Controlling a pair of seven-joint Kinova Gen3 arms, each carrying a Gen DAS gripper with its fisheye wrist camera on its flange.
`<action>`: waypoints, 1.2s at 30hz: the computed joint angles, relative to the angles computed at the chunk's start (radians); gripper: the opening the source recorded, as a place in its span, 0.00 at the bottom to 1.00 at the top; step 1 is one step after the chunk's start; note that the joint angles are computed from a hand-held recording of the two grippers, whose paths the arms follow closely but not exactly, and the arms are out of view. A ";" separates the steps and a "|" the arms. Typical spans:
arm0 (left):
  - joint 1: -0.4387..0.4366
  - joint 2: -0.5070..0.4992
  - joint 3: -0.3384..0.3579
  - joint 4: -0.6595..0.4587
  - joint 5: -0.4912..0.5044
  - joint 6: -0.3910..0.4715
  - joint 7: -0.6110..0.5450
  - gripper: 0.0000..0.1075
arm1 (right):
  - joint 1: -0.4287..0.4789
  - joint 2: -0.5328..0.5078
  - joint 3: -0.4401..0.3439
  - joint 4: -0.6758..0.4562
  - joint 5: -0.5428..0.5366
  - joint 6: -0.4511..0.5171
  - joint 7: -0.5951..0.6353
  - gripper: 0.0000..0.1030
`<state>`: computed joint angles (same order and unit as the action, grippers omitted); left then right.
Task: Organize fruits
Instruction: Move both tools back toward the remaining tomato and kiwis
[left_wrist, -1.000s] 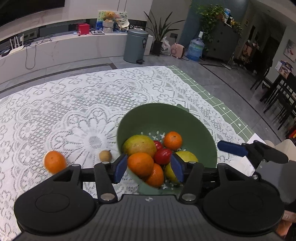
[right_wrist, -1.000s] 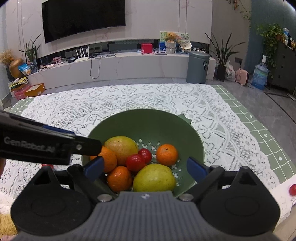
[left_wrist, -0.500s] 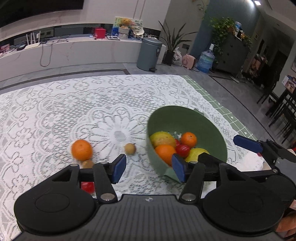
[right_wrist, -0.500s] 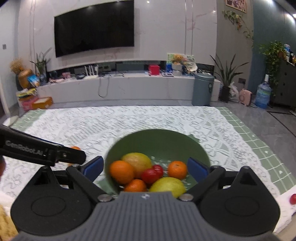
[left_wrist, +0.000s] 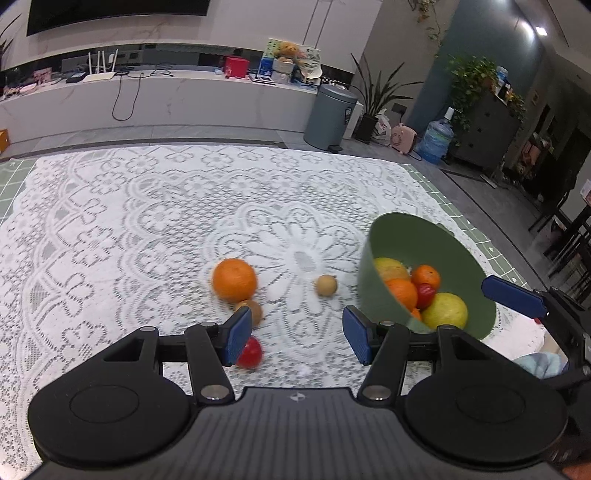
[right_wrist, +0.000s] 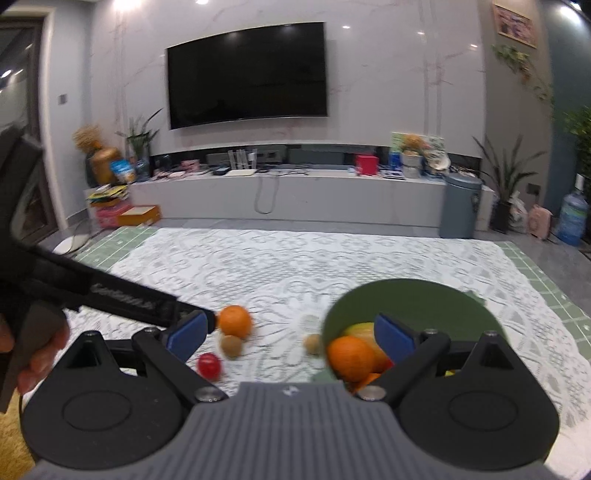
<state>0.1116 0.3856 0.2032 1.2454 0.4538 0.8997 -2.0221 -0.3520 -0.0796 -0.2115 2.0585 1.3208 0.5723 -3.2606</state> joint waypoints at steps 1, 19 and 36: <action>-0.007 0.000 0.001 0.007 0.005 -0.003 -0.010 0.62 | -0.005 0.011 -0.004 -0.007 -0.002 0.003 0.013 0.90; -0.074 0.055 0.007 0.049 0.063 -0.050 -0.096 0.62 | -0.116 0.182 0.055 -0.139 -0.170 0.019 0.318 0.66; -0.089 0.143 0.026 -0.038 0.073 0.059 -0.079 0.41 | -0.105 0.285 0.167 -0.268 -0.583 -0.070 0.654 0.47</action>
